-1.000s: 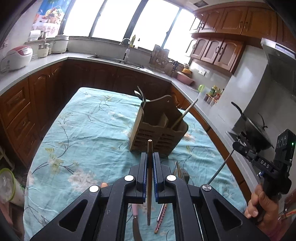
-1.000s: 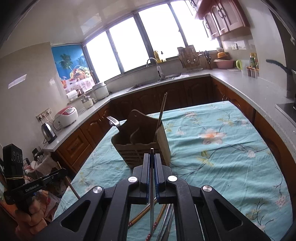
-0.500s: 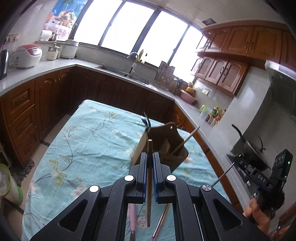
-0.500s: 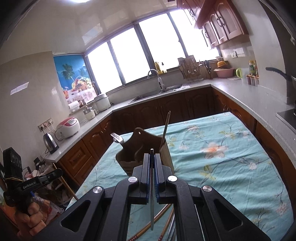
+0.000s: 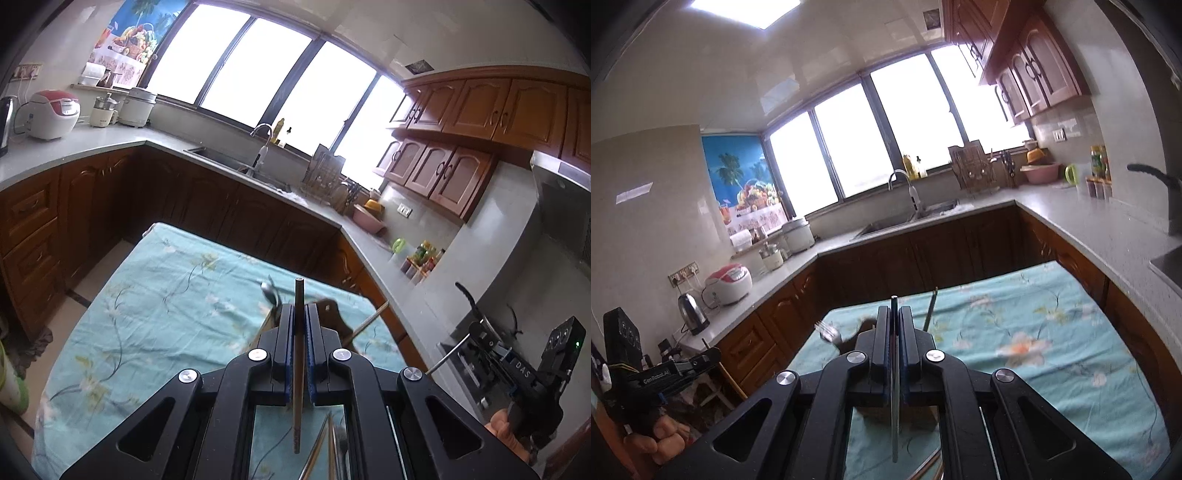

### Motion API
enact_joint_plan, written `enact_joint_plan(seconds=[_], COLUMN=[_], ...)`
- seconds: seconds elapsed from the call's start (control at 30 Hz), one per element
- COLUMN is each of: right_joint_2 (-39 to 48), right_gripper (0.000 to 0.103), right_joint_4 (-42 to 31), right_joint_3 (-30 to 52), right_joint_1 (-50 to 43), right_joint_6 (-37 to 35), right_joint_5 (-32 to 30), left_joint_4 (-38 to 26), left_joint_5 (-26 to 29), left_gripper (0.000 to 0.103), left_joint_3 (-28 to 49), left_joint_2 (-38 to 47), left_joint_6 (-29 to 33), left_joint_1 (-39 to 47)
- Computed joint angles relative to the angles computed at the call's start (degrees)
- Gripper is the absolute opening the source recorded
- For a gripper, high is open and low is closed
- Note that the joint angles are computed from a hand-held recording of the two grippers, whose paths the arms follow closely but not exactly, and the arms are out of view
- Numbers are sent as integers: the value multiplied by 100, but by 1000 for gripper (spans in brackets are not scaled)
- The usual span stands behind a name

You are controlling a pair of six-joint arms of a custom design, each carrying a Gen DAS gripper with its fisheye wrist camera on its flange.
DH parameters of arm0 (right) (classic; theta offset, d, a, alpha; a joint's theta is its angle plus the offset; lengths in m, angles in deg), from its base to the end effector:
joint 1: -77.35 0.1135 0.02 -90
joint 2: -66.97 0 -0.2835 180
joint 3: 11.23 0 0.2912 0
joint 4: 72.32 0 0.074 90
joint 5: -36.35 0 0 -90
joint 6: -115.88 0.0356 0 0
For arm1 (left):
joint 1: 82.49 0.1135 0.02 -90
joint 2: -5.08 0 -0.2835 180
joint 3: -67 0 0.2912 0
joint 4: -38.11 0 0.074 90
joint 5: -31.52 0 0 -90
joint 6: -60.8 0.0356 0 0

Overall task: Organize utensils
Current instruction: 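Lift both chopsticks and lower them into the wooden holder with both tools, then open both tools to release the chopsticks in the holder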

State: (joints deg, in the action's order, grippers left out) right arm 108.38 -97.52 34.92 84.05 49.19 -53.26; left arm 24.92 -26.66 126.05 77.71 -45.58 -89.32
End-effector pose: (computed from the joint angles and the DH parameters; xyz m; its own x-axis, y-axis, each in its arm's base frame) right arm 0.1989 0.0231 0.2868 -0.3625 0.3558 -0.8614 0.0360 0.9289 0.3686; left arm 0.3071 -0.0557 0.2687 -0.5894 -0.1707 -0.7896 0.4193 0.7708 -0.4796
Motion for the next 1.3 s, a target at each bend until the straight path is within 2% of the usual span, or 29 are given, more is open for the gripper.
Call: enact_joint_plan(seconds=[0.37,0.67,0.87,1.1,1.3], right_joint_2=[849,1734,2195,2737,2982], right_gripper=[4,4,4,4,4], right_joint_4=[1004,1769,2295,2717,2762], right_joint_3=[360,586,472,273,194], right_joint_1=[-438,-568,-521,-506,-453], right_joint_6=[33,-71,-176,-148,-117], right_joint_5=[-168,-147,3,-111,-187], left_joint_4=[1257,2132,2694,2602,2260], left_joint_5=[-540,-1396,-1835,-2176,-2132], left_gripper=[4,4,4,4,4], left_joint_3=[521,850,807,1025,1351], left_joint_2=[1091,1944,2586,3181,3418], left_joint_6=[-509,-497,-374,-194,-115], left_joint_1=[-379,-931,-1275,-1599,-1617])
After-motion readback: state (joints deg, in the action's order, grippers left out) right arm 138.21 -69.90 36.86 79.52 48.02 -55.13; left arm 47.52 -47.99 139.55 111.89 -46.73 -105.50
